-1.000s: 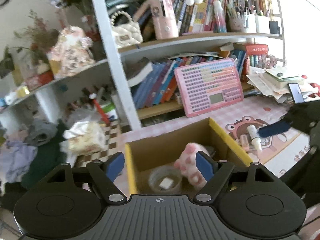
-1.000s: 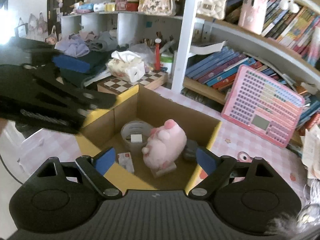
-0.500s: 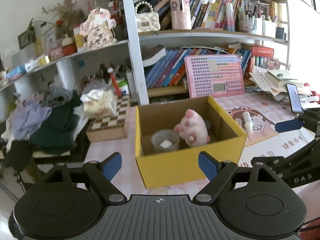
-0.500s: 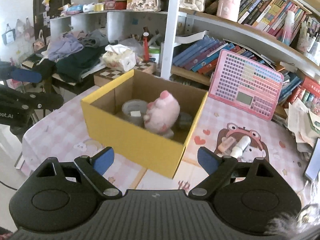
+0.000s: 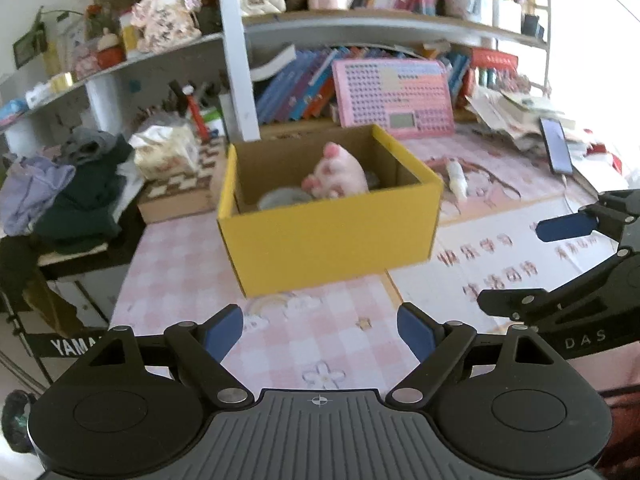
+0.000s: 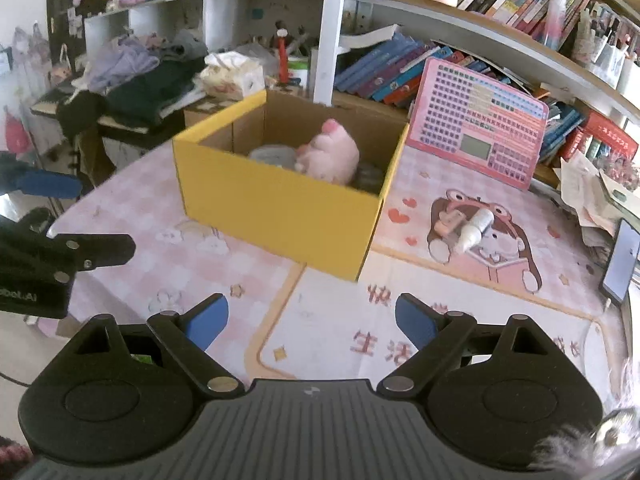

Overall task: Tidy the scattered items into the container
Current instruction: 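Withdraw both tools from the yellow box toward the spray bottle and pink knife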

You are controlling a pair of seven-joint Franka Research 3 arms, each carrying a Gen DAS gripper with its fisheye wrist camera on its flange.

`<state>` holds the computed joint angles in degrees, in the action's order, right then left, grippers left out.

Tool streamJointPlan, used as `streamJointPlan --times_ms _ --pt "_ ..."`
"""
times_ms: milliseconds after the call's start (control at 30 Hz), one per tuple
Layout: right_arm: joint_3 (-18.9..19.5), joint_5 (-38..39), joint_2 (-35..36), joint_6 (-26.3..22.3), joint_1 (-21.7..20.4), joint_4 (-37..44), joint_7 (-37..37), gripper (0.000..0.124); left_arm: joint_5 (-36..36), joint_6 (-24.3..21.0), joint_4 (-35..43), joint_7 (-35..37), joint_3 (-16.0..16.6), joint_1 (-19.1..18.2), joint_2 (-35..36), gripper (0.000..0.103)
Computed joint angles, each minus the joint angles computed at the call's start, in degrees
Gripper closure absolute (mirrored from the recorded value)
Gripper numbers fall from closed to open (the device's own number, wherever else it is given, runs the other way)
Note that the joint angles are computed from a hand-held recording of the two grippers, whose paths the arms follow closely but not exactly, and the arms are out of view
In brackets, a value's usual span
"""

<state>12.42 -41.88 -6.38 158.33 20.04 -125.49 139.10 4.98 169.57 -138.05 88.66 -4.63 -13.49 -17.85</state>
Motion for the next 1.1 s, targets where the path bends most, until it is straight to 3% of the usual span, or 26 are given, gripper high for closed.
streamJointPlan --times_ms 300,367,567,1100 --pt "0.70 6.28 -1.92 -1.88 0.54 -2.81 -1.81 0.033 -1.45 -0.99 -3.98 -4.38 -1.18 -0.80 -2.19 0.016" --pt "0.94 7.00 -2.47 -2.88 0.33 -3.30 -1.06 0.033 -3.02 -1.63 -4.30 -2.73 0.41 -3.12 -2.24 0.016" --pt "1.67 8.10 -4.45 -4.38 -0.75 -5.12 0.77 0.033 -5.01 -2.38 -3.48 0.71 1.16 -5.36 -1.08 0.016" --pt "2.07 10.88 -6.17 -7.37 -1.94 -7.13 2.03 0.033 -13.89 -6.22 -0.25 10.57 0.73 -8.01 2.46 0.016"
